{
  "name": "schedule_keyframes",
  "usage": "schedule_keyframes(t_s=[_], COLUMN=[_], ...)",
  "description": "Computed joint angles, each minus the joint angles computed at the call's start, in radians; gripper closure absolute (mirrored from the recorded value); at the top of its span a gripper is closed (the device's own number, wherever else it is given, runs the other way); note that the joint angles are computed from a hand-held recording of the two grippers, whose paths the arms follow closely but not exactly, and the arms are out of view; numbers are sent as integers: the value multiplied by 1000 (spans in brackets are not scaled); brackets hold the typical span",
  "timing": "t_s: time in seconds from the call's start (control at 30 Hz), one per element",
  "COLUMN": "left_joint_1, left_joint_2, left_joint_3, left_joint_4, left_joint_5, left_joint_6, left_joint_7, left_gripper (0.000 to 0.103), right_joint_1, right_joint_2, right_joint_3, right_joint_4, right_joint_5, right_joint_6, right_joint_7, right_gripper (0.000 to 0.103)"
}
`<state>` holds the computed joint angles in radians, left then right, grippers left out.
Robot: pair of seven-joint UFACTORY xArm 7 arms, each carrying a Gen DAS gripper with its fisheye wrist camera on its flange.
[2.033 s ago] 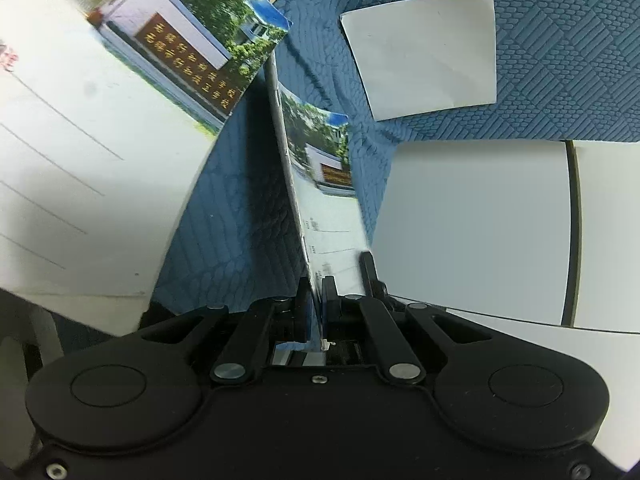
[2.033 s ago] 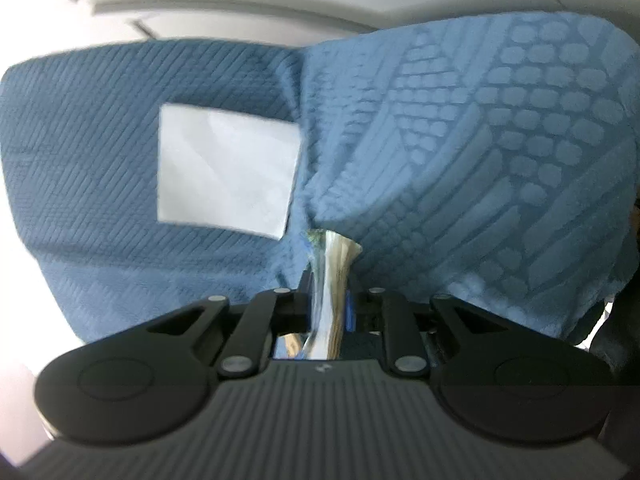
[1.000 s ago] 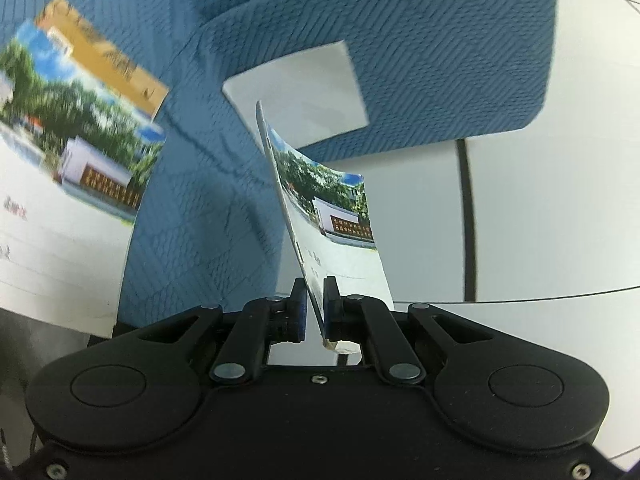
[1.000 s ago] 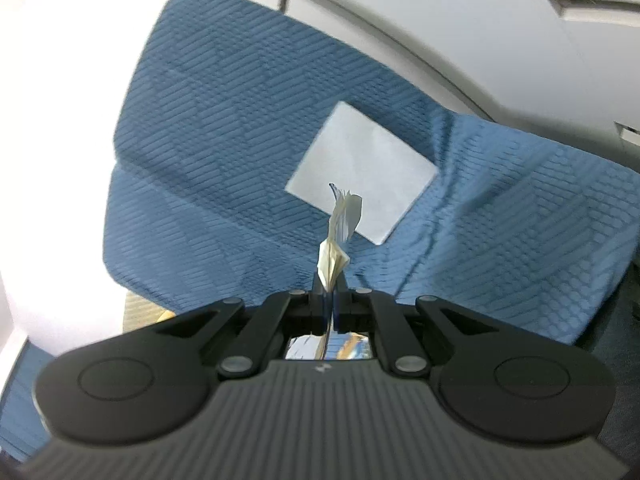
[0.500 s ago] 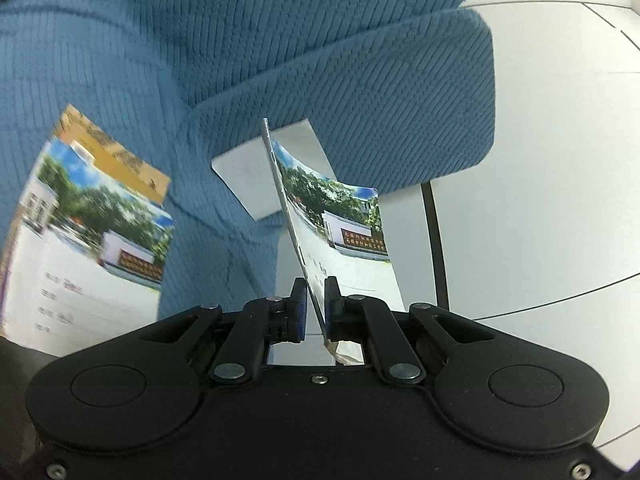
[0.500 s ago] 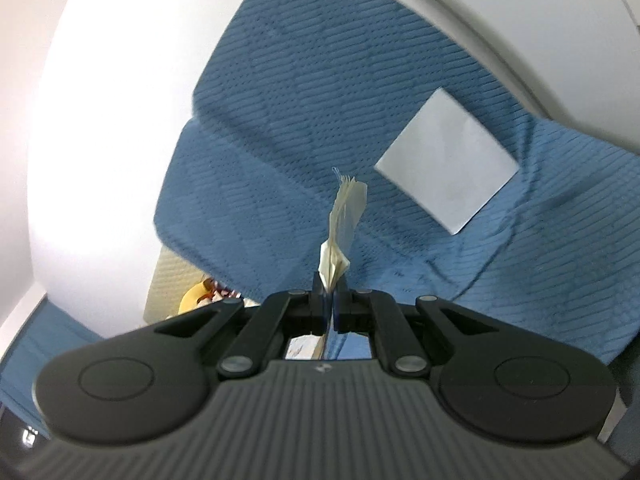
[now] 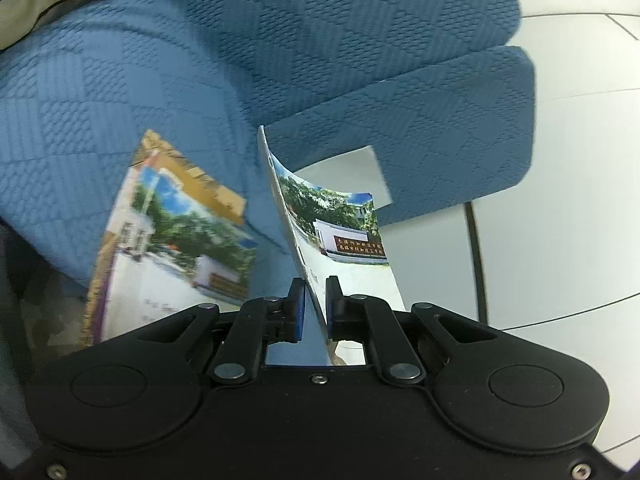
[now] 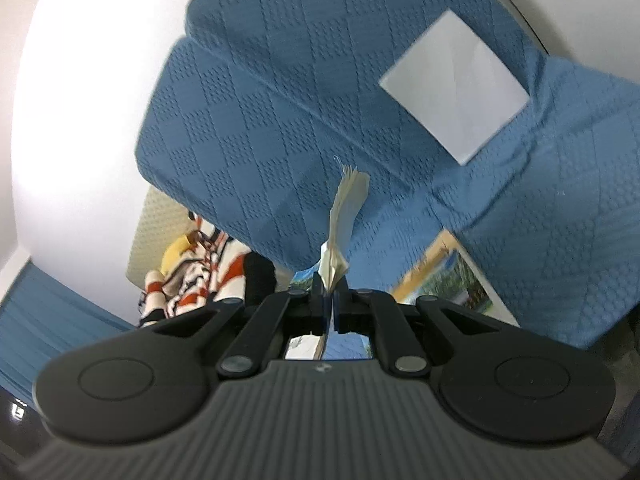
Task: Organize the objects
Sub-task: 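Carry the photo card with the left tool toward the book stack, then lay the photo card on the book stack and open both tools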
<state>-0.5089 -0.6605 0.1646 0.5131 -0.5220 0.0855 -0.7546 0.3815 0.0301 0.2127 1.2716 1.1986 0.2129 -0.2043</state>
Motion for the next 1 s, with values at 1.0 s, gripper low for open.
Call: schedule_keyframes(t_s=[1.0], left_joint_1=[-39], left_joint_2=[-18], left_joint_3=[91], left_joint_4=[-169], left_joint_5=[-112], left_joint_6=[69], left_joint_7=[227], left_gripper=[95], right_joint_1=[17], right_joint_2=[72], right_joint_3=[10], right_joint_4=[-112], right_joint_5=[-686], right_joint_6=[99], right_joint_7=[507], right_gripper=[93])
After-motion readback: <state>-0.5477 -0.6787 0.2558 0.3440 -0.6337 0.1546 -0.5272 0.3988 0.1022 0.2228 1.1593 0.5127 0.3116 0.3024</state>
